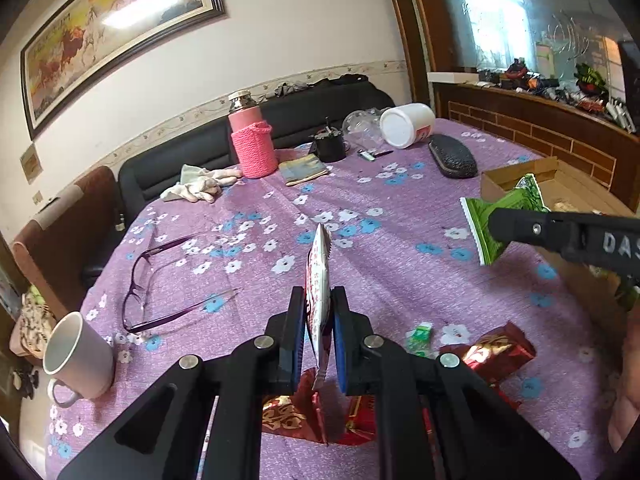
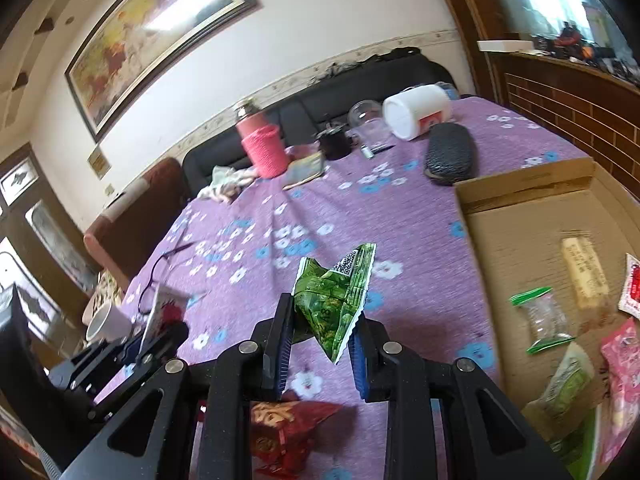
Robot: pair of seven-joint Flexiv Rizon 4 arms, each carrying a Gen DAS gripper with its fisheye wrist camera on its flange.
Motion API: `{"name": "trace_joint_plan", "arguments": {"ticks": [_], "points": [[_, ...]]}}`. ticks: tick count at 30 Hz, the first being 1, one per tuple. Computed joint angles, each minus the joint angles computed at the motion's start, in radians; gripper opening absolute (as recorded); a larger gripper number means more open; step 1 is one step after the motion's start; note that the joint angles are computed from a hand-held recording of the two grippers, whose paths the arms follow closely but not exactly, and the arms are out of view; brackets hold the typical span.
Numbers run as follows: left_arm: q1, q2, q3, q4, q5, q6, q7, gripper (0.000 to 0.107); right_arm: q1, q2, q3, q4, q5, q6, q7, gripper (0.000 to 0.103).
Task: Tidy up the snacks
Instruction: 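Lift and hold the red-white packet and green bag above the pile, then carry the red-white packet and green bag over the cardboard tray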
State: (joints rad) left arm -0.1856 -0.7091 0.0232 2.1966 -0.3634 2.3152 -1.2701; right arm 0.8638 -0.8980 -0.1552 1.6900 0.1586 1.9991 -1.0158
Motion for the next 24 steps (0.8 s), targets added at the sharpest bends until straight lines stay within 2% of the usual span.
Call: {"name": "trace_joint_plan", "arguments": {"ticks": [5,9,13,24], "points": [[0.068,0.018,-0.042,0.009,0.105,-0.012,-0.053,0.012,-0.004,0.01,-0.013,0.008,0.03,0.003,0.018,0.027],[0.05,0.014,-0.03,0.003,0.102,-0.011,-0.056,0.012,-0.01,0.019,-0.023,0.018,0.055,0.01,0.032,0.027],[0.068,0.03,-0.052,0.0,0.124,-0.052,-0.081,0.012,-0.017,0.029,-0.042,0.029,0.086,-0.004,0.058,0.027],[0.0,0.067,-0.075,-0.063,0.133,-0.202,-0.082,0.012,-0.104,0.056,-0.015,0.075,0.114,0.015,0.163,0.027]]}}
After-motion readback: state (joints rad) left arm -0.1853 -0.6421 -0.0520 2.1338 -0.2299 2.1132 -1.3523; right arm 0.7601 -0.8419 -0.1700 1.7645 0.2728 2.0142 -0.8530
